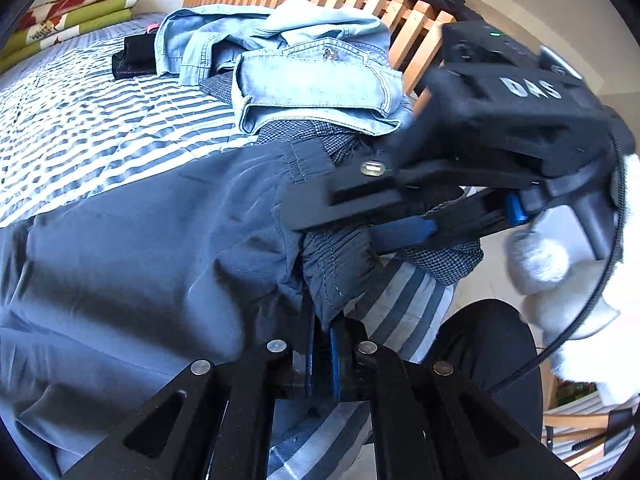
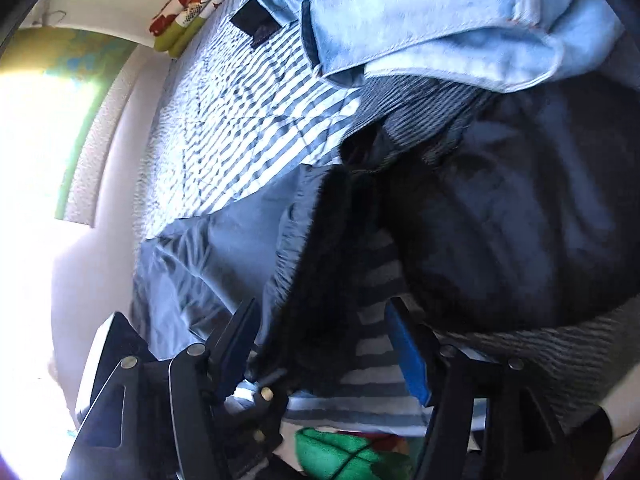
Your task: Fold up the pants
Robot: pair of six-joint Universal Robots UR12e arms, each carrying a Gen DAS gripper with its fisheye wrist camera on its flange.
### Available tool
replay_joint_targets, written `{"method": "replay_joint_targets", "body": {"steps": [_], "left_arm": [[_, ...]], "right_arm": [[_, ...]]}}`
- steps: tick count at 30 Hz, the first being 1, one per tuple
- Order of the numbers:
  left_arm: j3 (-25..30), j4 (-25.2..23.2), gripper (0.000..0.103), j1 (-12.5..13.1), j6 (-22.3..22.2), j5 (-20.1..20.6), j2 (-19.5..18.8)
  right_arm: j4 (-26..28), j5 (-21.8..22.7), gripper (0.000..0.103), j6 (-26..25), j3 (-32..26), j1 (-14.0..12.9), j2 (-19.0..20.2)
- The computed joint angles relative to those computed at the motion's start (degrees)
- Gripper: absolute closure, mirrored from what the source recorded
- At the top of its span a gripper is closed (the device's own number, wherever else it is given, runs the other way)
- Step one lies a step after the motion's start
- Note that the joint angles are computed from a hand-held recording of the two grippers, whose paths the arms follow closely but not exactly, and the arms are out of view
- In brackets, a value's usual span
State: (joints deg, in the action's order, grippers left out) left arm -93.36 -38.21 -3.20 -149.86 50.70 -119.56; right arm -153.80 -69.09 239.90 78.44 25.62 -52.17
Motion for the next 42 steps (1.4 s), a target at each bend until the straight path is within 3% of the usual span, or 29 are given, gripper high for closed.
{"method": "replay_joint_targets", "body": {"steps": [3, 6, 7, 9, 14, 16, 18, 21, 27, 29, 32, 37, 42], "left_arm": [[-0.3, -0.5, 0.098, 0.1, 0.5, -0.5, 0.2], [-0.2, -1.3, 0.095, 0.1, 0.4, -0.9, 0.3], [0.0, -3.0, 0.093, 0.1, 1.0, -0.4, 0.5], [0.1, -6.6, 0.071, 0.3, 2.9, 0.8, 1.6], [-4.9, -2.8, 0.069, 5.4, 5.5, 0.3, 6.9], [-6.1, -0.9, 0.068, 7.7, 5.0, 3.8, 8.1], [-6.9, 1.8, 0.067, 9.1, 4.7, 10.9, 8.4], [-5.5, 0.8, 0.067, 11.4, 1.2, 17.2, 7.4], [2.2, 2.4, 0.067, 14.2, -4.0, 19.7, 3.4], [7.1, -0.8, 0.067, 14.2, -3.4, 18.8, 0.9], [13.1, -2.8, 0.067, 12.7, -1.6, 21.0, -2.8], [20.8, -12.5, 0.067, 9.7, 5.7, 21.1, -7.9], [18.9, -10.1, 0.067, 6.9, 12.3, 28.8, -8.9]], "right_arm": [[-4.0, 2.9, 0.042, 2.7, -0.3, -0.4, 1.5], [-1.6, 2.2, 0.043, 1.0, -1.7, -0.2, 2.3], [0.1, 1.5, 0.065, 0.4, -2.3, -0.1, 2.5], [2.8, 1.5, 0.087, -0.2, -2.8, -0.1, 2.5], [9.4, -5.6, 0.09, -7.9, -3.4, -0.2, -1.0], [8.3, -8.8, 0.09, -9.0, -2.5, -0.6, -2.6], [10.9, -10.8, 0.09, -9.2, -3.3, -0.9, -2.6], [16.8, -7.4, 0.09, -10.3, -5.7, -1.4, -0.2], [18.2, -6.8, 0.09, -11.3, -6.7, -1.1, 0.7], [18.4, -6.8, 0.09, -10.9, -6.9, -1.0, 0.7], [18.2, -6.9, 0.09, -10.7, -5.7, -1.2, 0.1], [19.5, -7.3, 0.089, -10.8, -6.4, -1.0, 0.6], [20.4, -6.9, 0.089, -10.9, -6.9, -1.2, 0.9]]}}
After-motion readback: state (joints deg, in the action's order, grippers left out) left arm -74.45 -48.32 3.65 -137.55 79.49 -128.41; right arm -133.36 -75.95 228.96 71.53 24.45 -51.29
